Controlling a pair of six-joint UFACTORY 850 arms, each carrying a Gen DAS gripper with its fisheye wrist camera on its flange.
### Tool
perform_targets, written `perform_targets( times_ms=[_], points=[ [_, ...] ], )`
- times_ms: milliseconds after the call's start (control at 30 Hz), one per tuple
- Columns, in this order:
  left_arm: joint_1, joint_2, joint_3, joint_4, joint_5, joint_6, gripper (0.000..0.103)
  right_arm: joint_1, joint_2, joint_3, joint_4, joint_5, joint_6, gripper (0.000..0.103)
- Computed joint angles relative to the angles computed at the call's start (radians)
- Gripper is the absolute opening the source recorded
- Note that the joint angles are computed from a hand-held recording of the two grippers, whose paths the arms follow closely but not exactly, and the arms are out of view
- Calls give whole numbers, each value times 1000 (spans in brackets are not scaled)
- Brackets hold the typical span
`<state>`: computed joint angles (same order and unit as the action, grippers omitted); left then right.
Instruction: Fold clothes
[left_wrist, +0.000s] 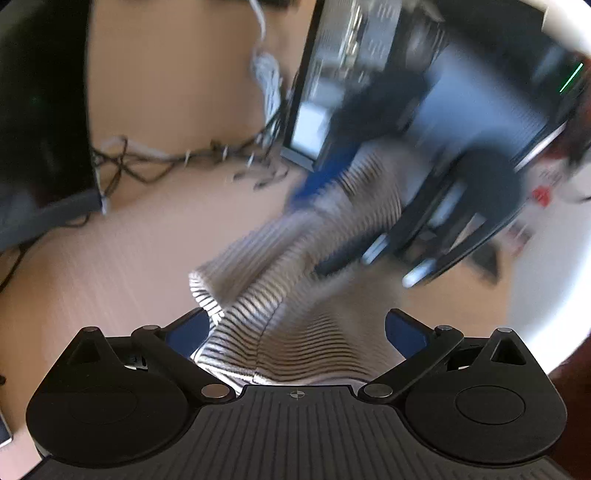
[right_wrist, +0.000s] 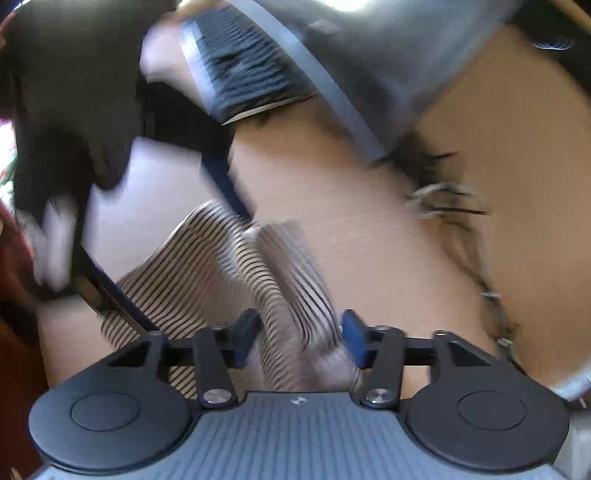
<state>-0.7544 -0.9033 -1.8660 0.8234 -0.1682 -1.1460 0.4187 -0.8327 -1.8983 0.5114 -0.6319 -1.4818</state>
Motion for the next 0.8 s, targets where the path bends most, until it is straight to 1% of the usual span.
perform_targets(
  times_ms=[33,100,133,233,267,300,333,367,433,500,533,633,700,733,767,800],
  points=[
    [1,-23,-32,-72,-29,79,103,-10,30,34,55,37,-11,65],
    [3,-72,-104,-172,-92,195,103,-31,99,125,192,117,-49,67],
    [8,-81,-114,-195,-99,210,103,-40,125,163,249,148,-63,67],
    [19,-79,-100,-243,-99,230,103,-61,161,237,360,214,-71,66],
    [21,-76,-94,-259,-99,239,103,-67,169,258,390,237,-65,61],
    [22,-74,-89,-272,-101,246,103,-66,164,269,379,267,-18,57],
    [22,-71,-85,-283,-103,251,103,-62,147,260,341,278,57,49],
    [23,-69,-80,-295,-105,257,103,-58,113,233,308,278,130,45],
    [24,-62,-70,-312,-114,259,103,-48,48,183,215,284,282,44],
    [23,-47,-52,-274,-130,220,103,-31,-7,140,88,305,413,44],
    [21,-38,-44,-250,-141,205,103,-24,-30,123,51,314,456,46],
    [18,-13,-25,-195,-171,187,103,-17,-29,124,63,332,492,47],
    [18,-2,-24,-182,-184,205,103,-19,-19,134,83,338,508,50],
    [20,4,-21,-173,-176,203,103,-24,-15,141,102,343,521,57],
    [22,10,-16,-163,-165,196,103,-31,4,162,132,349,539,69],
    [26,13,-12,-172,-148,205,103,-40,31,200,205,359,533,74]
  ],
)
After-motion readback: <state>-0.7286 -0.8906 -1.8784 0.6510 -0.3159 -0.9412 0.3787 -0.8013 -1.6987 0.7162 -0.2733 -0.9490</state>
